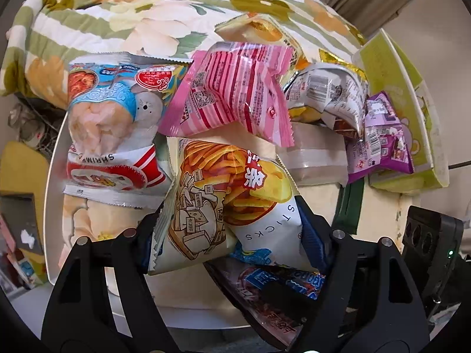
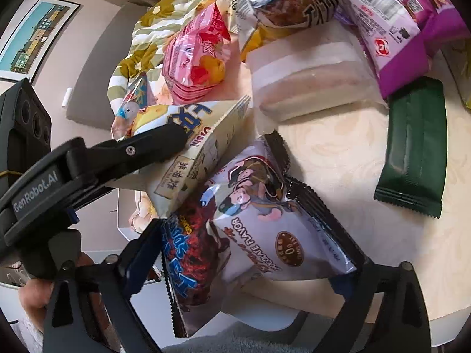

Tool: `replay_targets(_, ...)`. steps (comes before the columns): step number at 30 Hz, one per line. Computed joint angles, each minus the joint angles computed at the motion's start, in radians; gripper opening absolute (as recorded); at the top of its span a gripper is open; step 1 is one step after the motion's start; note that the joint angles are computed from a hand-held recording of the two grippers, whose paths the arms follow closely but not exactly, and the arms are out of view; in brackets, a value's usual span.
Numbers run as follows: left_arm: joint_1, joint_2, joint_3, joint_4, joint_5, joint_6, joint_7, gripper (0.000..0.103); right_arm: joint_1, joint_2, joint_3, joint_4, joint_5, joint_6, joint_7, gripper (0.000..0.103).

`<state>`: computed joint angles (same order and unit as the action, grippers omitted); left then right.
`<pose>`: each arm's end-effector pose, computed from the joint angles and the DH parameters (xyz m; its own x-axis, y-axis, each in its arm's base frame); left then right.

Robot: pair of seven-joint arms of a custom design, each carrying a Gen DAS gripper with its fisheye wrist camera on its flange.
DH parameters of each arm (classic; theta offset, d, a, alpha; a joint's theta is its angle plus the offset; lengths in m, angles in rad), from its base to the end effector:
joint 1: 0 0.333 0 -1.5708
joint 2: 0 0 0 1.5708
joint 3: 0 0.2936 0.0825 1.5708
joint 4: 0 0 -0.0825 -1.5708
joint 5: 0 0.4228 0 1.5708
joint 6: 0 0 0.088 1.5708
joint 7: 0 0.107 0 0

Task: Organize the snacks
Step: 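Grasp the yellow sticks bag with the left gripper while the right grasps the chocolate bag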

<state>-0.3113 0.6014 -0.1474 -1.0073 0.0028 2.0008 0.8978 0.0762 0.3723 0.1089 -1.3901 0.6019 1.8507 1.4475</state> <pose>0.7159 -0.3125 0.5328 0.2026 -0.9312 0.3031 -0.9255 -0.2833 -0.2514 0.6958 0.1637 0.4947 0.1593 -0.7994 -0.5793 -0.9871 -0.1181 -0.1084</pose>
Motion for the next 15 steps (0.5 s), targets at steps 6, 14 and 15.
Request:
replay_targets(6,0.016,-0.083,-0.003,-0.113,-0.009,0.066,0.0,0.074,0.004,-0.031,0.0,-0.036,-0.001,0.027,-0.029,0.077)
replay_targets(14,0.033,-0.17,-0.012,-0.212,-0.021,0.123,0.01,0.074,0.02,-0.092,-0.014,-0.1,-0.017,0.071,-0.035,0.074)
replay_targets(15,0.034,-0.185,-0.013,-0.229,-0.021,0.132,0.011,0.074,0.023,-0.099,-0.016,-0.106,-0.019,0.079,-0.034,0.074)
